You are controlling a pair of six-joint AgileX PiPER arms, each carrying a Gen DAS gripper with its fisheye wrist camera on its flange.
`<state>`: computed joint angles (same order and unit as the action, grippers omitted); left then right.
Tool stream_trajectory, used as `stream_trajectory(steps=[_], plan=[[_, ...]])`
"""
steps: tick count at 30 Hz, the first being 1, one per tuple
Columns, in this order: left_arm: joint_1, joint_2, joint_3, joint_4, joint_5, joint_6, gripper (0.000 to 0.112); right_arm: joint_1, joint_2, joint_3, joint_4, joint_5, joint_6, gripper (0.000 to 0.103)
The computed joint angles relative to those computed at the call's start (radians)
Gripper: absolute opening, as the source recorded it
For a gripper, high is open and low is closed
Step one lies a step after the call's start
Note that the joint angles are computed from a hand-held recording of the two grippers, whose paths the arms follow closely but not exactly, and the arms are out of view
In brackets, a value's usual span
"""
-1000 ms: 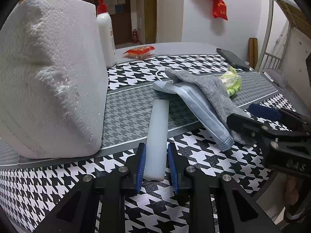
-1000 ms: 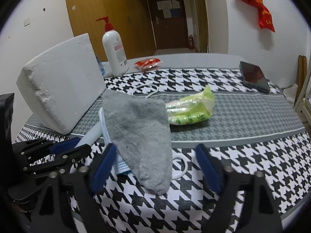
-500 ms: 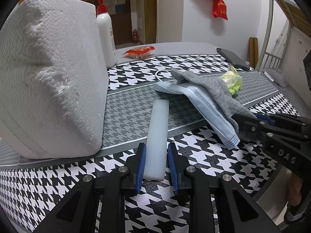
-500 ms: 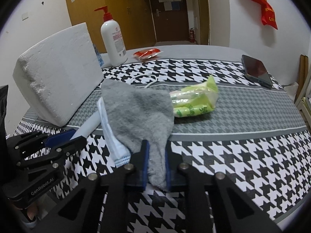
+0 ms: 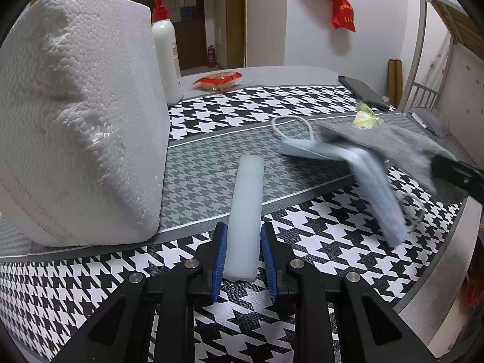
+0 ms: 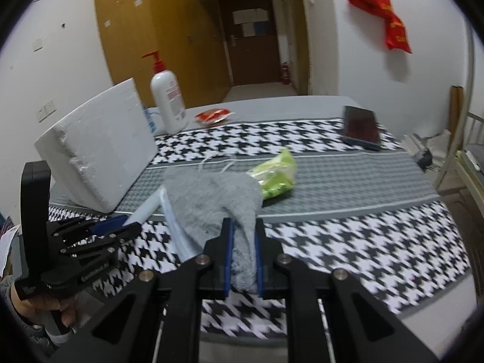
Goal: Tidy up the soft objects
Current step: 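Grasp and lift the grey sock with the right tool while the left tool holds the stick, then carry the grey sock and white foam stick over the foam box with both tools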
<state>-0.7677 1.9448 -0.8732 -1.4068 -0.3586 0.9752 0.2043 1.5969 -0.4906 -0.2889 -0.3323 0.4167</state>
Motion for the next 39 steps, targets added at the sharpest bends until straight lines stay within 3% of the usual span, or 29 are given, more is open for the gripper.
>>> stream_trajectory(steps=[6, 18, 25, 27, 30, 35, 37, 39], plan=[[0.002, 0.0, 0.0, 0.002, 0.001, 0.0, 0.025, -0.078, -0.103, 0.059, -0.101, -0.007, 0.101, 0.015], [0.001, 0.0, 0.001, 0.001, -0.001, 0.001, 0.025, -0.054, -0.286, 0.059, 0.009, 0.031, -0.021, 0.015], [-0.001, 0.0, 0.002, 0.002, -0.002, -0.001, 0.025, -0.066, -0.342, 0.087, 0.166, 0.042, -0.169, 0.015], [-0.001, 0.0, 0.002, 0.001, -0.002, 0.0, 0.025, -0.074, -0.327, 0.101, 0.248, 0.03, -0.246, 0.015], [0.0, -0.001, 0.002, 0.002, -0.001, -0.002, 0.025, -0.113, -0.256, 0.111, 0.23, 0.011, -0.228, 0.016], [0.0, -0.001, 0.002, 0.0, -0.001, 0.001, 0.025, -0.132, -0.059, 0.099, 0.354, -0.034, -0.35, 0.017], [-0.001, -0.001, 0.002, -0.001, -0.001, 0.001, 0.025, -0.137, 0.003, 0.084, 0.385, -0.038, -0.384, 0.027], [0.0, -0.001, 0.002, -0.002, -0.001, 0.003, 0.025, -0.151, 0.043, 0.076, 0.366, -0.048, -0.364, 0.047]])
